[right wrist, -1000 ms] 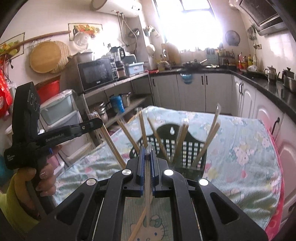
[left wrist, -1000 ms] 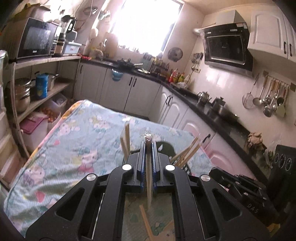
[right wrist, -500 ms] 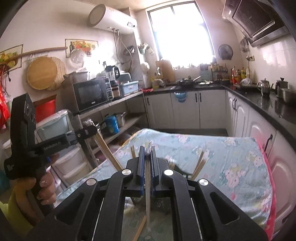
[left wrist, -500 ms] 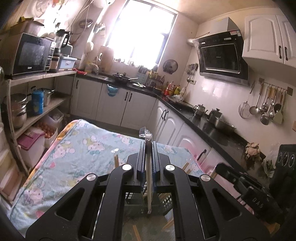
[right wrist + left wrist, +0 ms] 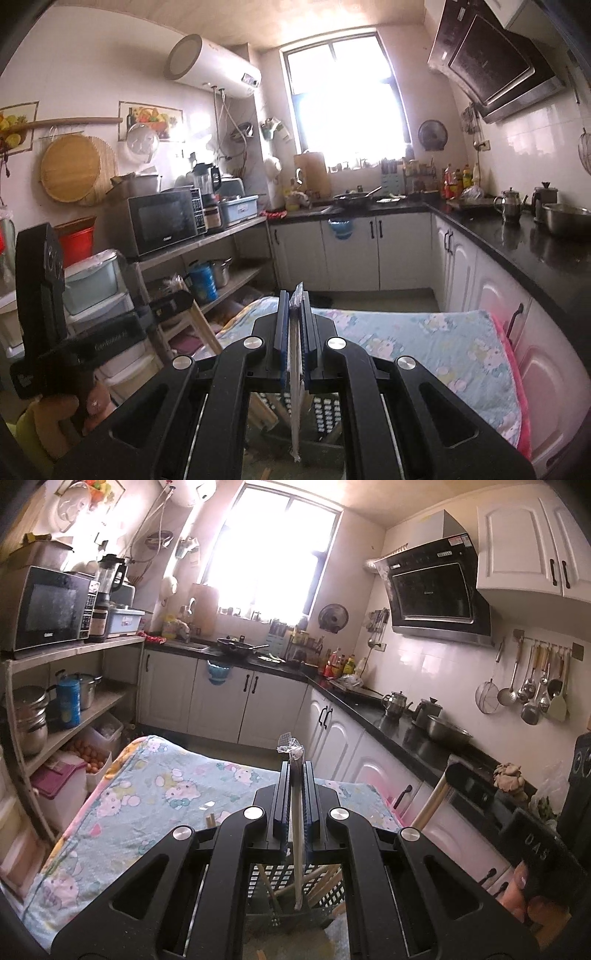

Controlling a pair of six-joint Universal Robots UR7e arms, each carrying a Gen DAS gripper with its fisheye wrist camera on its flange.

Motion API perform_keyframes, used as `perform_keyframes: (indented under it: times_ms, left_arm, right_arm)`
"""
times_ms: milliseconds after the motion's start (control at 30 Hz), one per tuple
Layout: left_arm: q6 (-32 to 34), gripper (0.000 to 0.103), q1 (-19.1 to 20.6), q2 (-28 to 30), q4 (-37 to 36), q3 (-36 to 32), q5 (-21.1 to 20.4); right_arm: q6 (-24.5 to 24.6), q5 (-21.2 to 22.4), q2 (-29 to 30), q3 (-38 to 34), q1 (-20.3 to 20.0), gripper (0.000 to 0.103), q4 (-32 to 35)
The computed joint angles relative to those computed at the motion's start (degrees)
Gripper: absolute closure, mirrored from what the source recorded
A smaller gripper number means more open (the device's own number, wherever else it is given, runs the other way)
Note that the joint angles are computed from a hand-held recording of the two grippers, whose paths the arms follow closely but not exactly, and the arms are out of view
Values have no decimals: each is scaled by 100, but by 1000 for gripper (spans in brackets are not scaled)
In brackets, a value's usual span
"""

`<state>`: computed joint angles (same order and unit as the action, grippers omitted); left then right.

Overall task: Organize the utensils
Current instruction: 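Lower the left tool's chopstick into the caddy while the right tool inserts its own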

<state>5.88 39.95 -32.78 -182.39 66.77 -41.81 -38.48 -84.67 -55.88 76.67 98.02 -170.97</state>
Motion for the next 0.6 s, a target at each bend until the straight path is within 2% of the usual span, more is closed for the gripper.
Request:
perform_keyframes:
  times_ms: [300, 600]
  left_arm:
    - [-124, 102, 100, 190, 163, -188, 21]
    - [-339, 102, 211, 257, 210, -116, -45]
  right_arm:
    - [28, -146, 273, -355, -46, 97, -257]
    - [45, -104, 476, -473, -195, 97, -599]
